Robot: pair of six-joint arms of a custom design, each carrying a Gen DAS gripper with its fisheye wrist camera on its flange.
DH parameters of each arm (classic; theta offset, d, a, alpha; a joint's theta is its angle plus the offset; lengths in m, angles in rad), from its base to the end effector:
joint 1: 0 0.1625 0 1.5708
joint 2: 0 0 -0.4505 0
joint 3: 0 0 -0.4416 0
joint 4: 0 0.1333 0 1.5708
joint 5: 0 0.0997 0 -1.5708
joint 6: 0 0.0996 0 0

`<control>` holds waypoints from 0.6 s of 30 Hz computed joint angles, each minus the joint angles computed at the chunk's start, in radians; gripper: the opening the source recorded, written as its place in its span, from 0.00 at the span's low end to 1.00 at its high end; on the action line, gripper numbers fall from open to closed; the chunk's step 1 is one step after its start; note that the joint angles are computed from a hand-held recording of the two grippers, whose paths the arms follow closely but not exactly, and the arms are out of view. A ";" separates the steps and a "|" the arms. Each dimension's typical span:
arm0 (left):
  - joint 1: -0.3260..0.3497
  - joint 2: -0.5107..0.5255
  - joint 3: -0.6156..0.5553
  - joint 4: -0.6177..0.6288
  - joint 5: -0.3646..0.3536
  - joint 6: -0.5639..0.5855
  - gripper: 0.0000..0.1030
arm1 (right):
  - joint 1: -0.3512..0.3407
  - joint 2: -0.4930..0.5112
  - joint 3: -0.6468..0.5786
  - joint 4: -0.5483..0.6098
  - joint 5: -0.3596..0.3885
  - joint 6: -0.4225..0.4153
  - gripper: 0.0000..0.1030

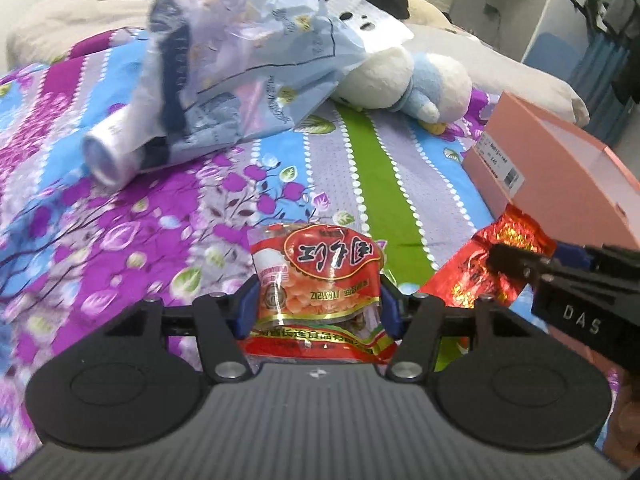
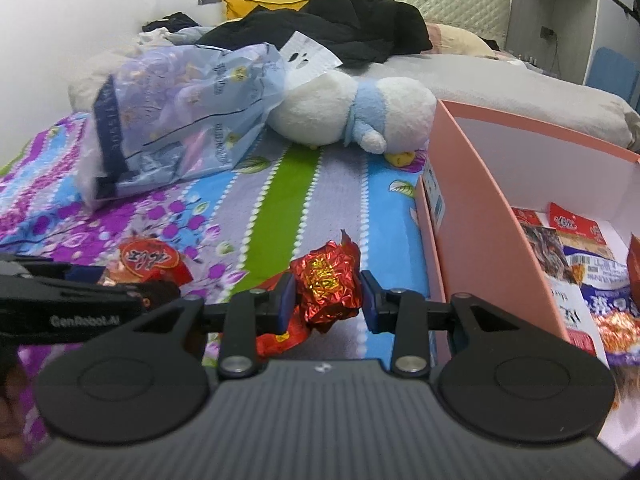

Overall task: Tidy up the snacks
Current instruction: 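Lift the red packet and foil candy and carry them over the pink box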

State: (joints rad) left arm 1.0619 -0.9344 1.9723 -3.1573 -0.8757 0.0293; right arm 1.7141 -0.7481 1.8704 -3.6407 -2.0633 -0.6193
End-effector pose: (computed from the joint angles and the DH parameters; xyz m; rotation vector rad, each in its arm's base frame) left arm -0.1285 -0.6349 0.1312 0.4113 2.4323 -0.8819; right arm 0.1783 -0.6322 0.1008 0.5741 -2.2194 0.9982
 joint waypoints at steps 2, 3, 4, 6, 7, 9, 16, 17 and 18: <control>-0.020 -0.036 0.036 0.010 0.009 -0.035 0.62 | 0.007 -0.023 0.030 0.007 0.000 0.014 0.36; -0.031 -0.052 0.053 0.014 0.018 -0.051 0.62 | 0.011 -0.033 0.044 0.010 -0.001 0.020 0.36; -0.042 -0.069 0.069 0.021 0.026 -0.068 0.62 | 0.015 -0.046 0.060 0.017 -0.003 0.028 0.36; -0.068 -0.105 0.104 0.030 0.041 -0.104 0.62 | 0.022 -0.069 0.087 0.022 -0.002 0.039 0.36; -0.079 -0.120 0.118 0.039 0.047 -0.120 0.62 | 0.026 -0.081 0.101 0.026 -0.003 0.045 0.36; -0.105 -0.153 0.146 0.058 0.060 -0.157 0.62 | 0.033 -0.111 0.131 0.042 0.000 0.070 0.36; -0.199 -0.242 0.209 0.123 0.113 -0.269 0.63 | 0.060 -0.206 0.211 0.080 0.002 0.110 0.36; -0.212 -0.251 0.216 0.127 0.121 -0.281 0.63 | 0.063 -0.221 0.220 0.086 0.004 0.112 0.36; -0.225 -0.260 0.222 0.129 0.127 -0.292 0.63 | 0.065 -0.233 0.227 0.090 0.006 0.114 0.36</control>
